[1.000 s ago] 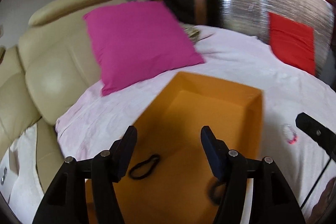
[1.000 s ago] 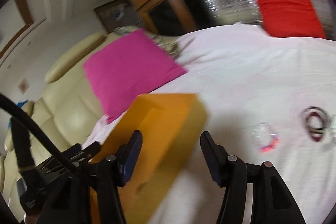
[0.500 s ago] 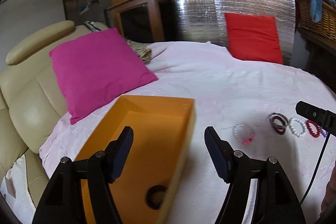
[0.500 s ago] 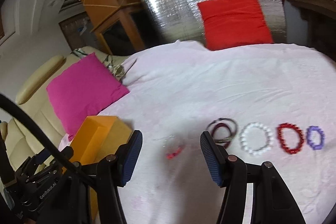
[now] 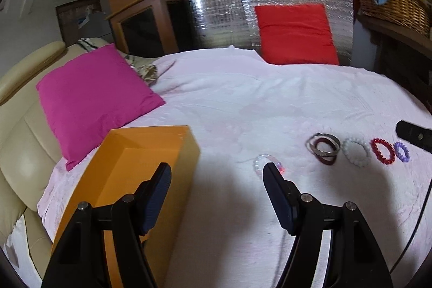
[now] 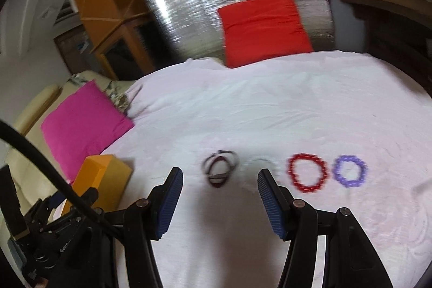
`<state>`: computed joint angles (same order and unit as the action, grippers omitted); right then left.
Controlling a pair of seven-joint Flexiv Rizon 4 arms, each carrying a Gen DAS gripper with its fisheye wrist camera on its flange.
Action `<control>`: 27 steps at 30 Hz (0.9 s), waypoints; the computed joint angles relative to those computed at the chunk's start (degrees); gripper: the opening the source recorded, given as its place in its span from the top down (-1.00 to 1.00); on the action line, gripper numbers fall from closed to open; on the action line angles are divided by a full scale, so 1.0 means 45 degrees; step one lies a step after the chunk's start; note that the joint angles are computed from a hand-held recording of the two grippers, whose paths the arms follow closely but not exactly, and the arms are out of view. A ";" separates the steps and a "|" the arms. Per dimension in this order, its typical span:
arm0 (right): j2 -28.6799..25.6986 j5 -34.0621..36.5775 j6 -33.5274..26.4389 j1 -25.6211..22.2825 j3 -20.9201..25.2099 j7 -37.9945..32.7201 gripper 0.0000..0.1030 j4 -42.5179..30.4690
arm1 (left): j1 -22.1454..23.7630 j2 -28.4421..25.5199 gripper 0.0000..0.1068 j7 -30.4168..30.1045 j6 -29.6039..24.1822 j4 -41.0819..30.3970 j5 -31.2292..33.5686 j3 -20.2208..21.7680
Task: Organize jewelry
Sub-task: 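Move both tools back over the remaining bracelets on the cloth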
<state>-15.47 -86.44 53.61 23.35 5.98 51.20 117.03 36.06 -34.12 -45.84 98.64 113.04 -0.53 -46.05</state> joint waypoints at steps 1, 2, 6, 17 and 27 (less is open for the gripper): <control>0.0194 0.0065 -0.0050 -0.0052 0.0029 0.0228 -0.20 0.0249 | -0.0057 0.0013 -0.33 0.0009 0.0035 0.0054 0.0038 0.0005; 0.0352 0.0156 -0.0105 -0.0098 0.0071 0.0342 -0.20 0.0447 | -0.0073 0.0044 -0.33 -0.0001 0.0062 0.0122 0.0068 -0.0001; 0.1122 0.0849 -0.0936 -0.0121 0.0393 0.0648 -0.20 0.1358 | -0.0279 0.0124 -0.33 -0.0038 0.0080 0.0252 0.0150 0.0056; 0.2574 0.2192 -0.2008 -0.0269 0.1099 0.1093 -0.20 0.2954 | -0.0497 0.0165 -0.33 -0.0054 0.0077 0.0445 0.0319 -0.0077; 0.2875 0.2338 -0.1259 -0.0733 0.1052 0.1330 -0.20 0.3564 | -0.0856 0.0115 -0.33 0.0122 -0.0232 0.0417 0.0238 -0.0032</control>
<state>-2.53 -75.92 47.95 20.05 10.72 57.18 133.07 32.21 -33.60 -45.29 97.60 114.92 0.54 -46.19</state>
